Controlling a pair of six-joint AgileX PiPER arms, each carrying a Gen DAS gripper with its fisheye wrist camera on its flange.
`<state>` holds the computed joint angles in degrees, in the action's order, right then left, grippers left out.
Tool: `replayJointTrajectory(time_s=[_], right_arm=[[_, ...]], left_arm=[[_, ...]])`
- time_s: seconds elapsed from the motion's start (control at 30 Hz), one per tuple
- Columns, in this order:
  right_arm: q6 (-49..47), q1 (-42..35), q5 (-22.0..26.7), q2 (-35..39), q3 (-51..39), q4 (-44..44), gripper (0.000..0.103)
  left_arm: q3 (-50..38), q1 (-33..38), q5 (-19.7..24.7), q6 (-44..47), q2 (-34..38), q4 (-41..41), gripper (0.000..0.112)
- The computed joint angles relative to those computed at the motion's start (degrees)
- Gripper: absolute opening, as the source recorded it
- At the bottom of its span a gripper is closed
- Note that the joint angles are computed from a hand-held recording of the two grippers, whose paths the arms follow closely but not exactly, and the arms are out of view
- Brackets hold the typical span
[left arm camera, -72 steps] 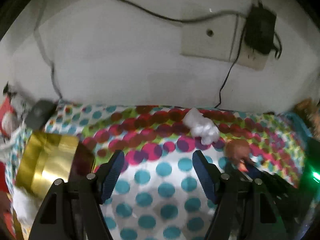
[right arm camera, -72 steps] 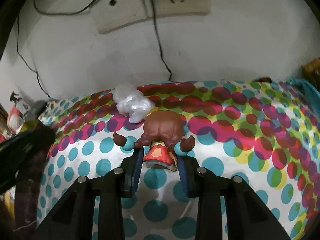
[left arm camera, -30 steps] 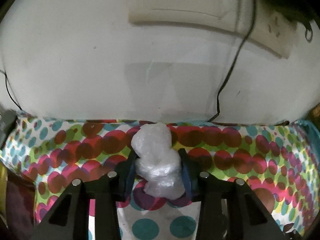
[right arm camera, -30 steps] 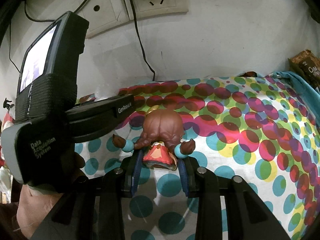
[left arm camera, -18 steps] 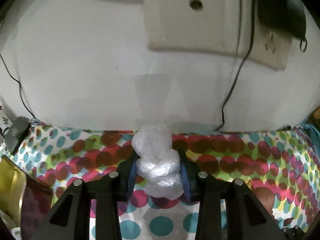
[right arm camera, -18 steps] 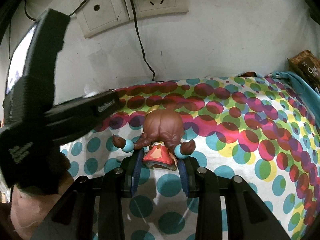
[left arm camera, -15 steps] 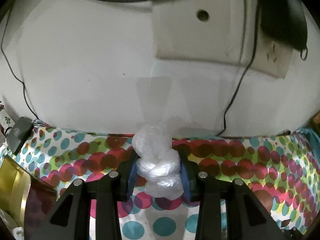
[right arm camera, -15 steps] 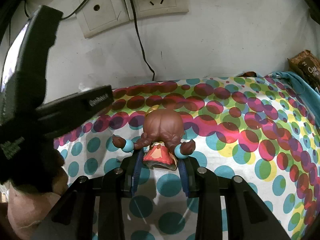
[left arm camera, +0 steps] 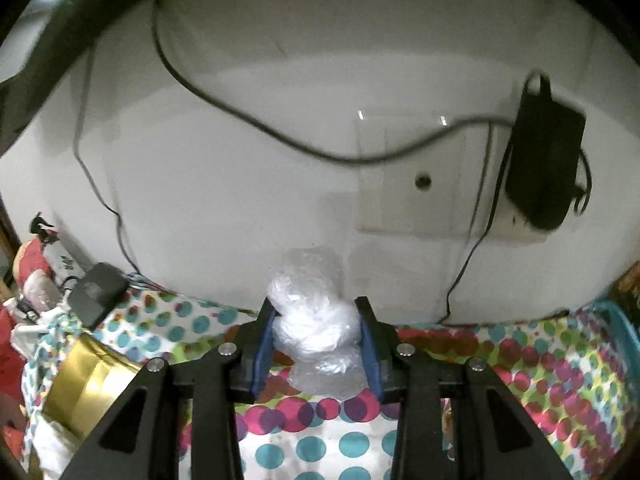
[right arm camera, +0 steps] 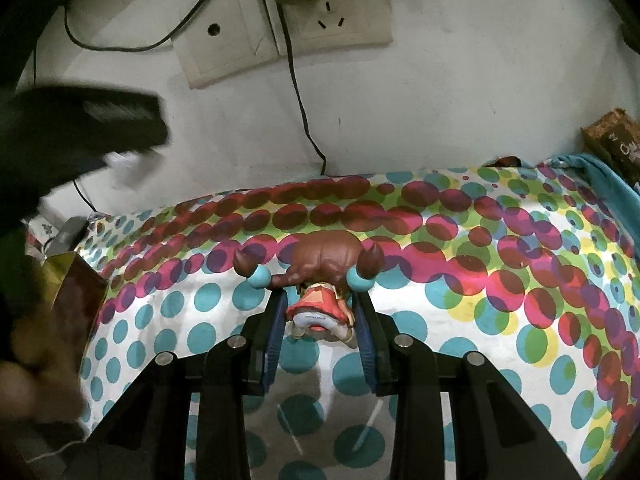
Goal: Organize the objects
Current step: 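Carry the white plastic bag into the gold tray and open the left tool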
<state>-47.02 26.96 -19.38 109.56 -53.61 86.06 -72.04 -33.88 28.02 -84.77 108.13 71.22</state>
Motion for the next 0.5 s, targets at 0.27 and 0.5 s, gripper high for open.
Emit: replayJointTrajectory(time_s=[0.27,0.5], right_arm=[[11.6,1.0,1.4,-1.3,1.8,-9.8,0.031],[13.7,1.3,0.3,-1.2,1.7,-11.4,0.031]], left_arm=[[3.6,-0.9,3.9,3.0,-4.8,-1.9,0.038],[11.1,1.6,3.1,8.2,-10.0,-10.7,0.038]])
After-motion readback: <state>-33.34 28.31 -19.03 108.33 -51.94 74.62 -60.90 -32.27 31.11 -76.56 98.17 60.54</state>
